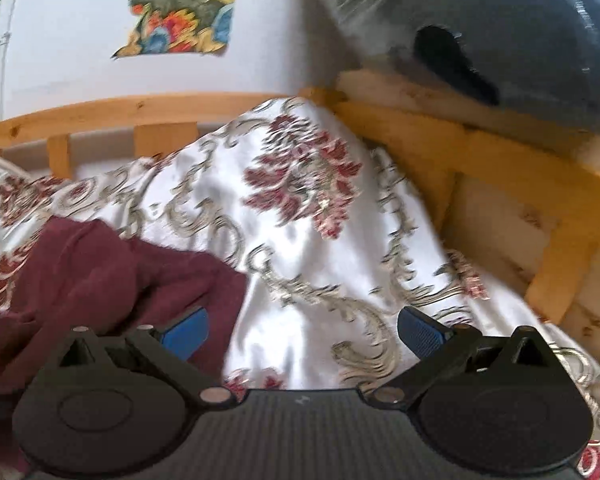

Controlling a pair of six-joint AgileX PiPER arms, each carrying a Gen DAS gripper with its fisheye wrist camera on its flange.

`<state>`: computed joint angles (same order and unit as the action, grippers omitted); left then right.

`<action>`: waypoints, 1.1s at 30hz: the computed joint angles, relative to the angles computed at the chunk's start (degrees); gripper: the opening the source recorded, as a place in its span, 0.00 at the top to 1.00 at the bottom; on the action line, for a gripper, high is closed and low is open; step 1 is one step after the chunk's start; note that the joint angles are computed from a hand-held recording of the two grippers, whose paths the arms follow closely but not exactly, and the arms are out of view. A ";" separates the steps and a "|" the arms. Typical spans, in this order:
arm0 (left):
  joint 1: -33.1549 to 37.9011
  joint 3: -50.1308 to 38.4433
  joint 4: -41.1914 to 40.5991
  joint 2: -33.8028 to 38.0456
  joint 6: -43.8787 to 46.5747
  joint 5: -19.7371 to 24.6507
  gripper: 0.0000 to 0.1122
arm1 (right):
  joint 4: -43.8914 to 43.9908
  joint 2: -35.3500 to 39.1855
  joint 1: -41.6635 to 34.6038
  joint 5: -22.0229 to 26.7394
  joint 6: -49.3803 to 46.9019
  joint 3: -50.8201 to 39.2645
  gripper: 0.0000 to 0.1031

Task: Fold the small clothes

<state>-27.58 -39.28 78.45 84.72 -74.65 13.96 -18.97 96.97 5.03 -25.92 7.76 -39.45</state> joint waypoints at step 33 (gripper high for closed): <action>-6.58 11.50 9.93 -6.99 -21.72 19.57 0.40 | -59.20 14.99 -4.75 -21.26 67.20 -14.43 0.42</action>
